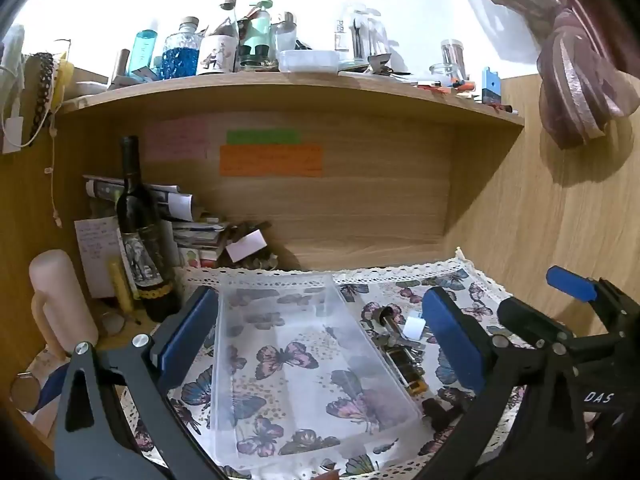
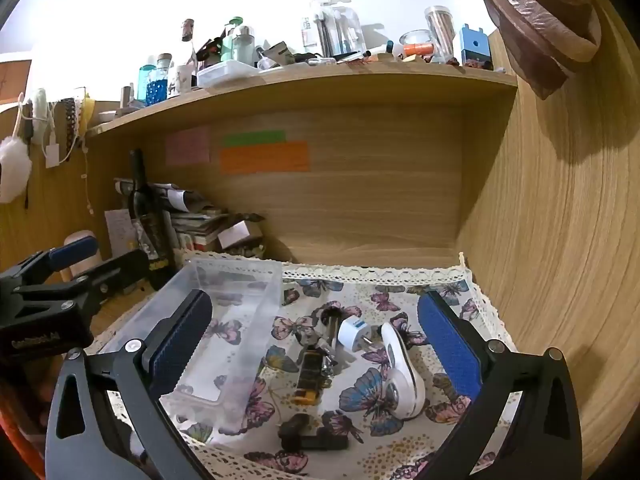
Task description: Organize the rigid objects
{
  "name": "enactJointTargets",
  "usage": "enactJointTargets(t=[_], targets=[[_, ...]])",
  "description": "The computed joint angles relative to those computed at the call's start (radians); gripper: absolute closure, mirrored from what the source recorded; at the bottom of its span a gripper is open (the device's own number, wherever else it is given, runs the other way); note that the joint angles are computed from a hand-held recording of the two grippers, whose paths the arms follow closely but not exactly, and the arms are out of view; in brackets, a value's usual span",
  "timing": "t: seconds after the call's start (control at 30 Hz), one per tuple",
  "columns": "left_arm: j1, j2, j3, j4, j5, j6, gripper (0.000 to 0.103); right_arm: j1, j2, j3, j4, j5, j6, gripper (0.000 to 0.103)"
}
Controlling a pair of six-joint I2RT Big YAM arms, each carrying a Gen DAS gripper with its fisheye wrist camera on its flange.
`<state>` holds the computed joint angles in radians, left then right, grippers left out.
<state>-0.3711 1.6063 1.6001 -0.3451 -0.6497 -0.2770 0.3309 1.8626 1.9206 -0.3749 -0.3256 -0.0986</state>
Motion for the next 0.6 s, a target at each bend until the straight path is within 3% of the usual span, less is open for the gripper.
enactJointTargets(t=[0.23, 0.6], targets=[[0.01, -0.006, 0.017, -0.021, 0.032, 0.008, 0.0, 0.0, 0.005, 0.007, 0.001, 0.005, 0.007, 0.0], [0.0, -0.005, 0.001, 0.022, 0.019, 0.039, 0.0, 0.0, 0.003, 0.007, 0.008, 0.012, -0.004, 0.0]])
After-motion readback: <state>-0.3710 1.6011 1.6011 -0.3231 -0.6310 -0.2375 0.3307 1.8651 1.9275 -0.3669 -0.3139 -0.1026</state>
